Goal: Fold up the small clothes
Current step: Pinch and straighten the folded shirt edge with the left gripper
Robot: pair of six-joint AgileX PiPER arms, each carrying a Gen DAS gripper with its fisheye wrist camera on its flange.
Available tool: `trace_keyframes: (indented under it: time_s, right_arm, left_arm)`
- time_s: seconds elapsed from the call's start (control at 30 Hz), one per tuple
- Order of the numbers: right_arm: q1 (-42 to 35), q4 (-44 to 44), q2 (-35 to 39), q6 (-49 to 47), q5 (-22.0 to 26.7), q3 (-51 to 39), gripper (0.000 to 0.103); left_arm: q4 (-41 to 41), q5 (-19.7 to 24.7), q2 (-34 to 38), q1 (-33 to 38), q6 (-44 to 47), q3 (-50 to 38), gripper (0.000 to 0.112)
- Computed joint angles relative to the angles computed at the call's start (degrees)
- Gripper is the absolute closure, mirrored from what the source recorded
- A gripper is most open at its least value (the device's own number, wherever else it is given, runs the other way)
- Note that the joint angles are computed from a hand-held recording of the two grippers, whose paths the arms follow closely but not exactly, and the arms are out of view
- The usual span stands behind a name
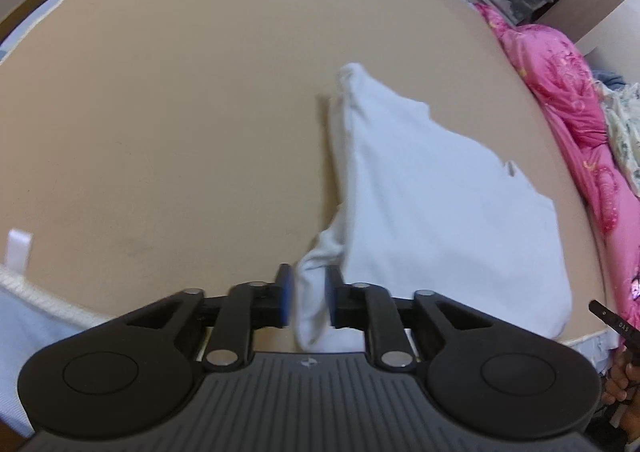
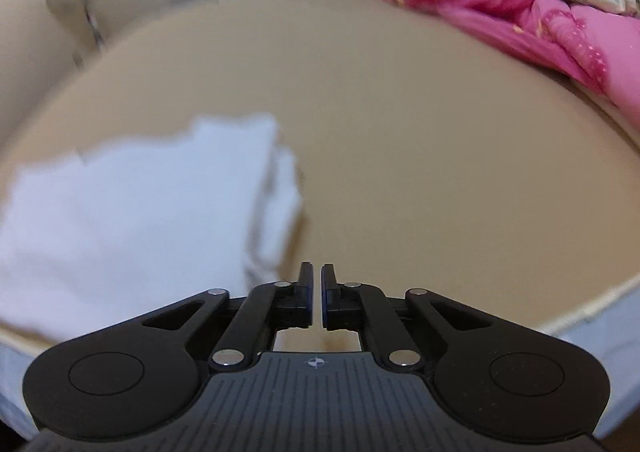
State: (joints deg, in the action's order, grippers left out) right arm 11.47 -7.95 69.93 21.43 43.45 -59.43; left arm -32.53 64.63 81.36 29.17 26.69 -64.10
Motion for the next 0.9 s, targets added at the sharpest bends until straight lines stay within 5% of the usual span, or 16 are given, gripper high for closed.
trace_keyframes:
  time_s: [0.13, 0.23, 0.4, 0.5, 0.63, 0.9]
  right_arm:
    - [0.0, 10.8, 3.2, -7.3, -2.7, -1.8, 0.084]
    - [2.5, 9.6, 7.4, -7.5, -1.1, -4.7, 0.078]
    - [7.0, -1.6, 15.5, -0.1, 11.6, -11.6, 0.062]
    - [6.9, -3.0, 13.0, 4.2, 8.7, -11.0, 0.062]
    - [6.4, -5.4, 8.8, 9.3, 3.3, -8.7, 0.061]
    - [5.8, -3.8, 8.8, 6.9, 3.9, -8.8, 0.061]
  left_arm:
    - [-1.4, -1.1, -0.1, -3.9, -0.3, 0.0, 0.079]
    - [-1.5, -1.5, 1.1, -6.7, -1.0, -1.4, 0.079]
    - [10.1, -3.9, 5.9, -13.1, -10.2, -3.0, 0.079]
    - [3.3, -3.3, 5.4, -8.7, -6.6, -3.9, 0.079]
    - [-2.9, -1.3, 6.8, -4.2, -3.3, -6.0, 0.053]
    - [-3.0, -0.3, 14.7, -6.6, -3.7, -10.7, 0.052]
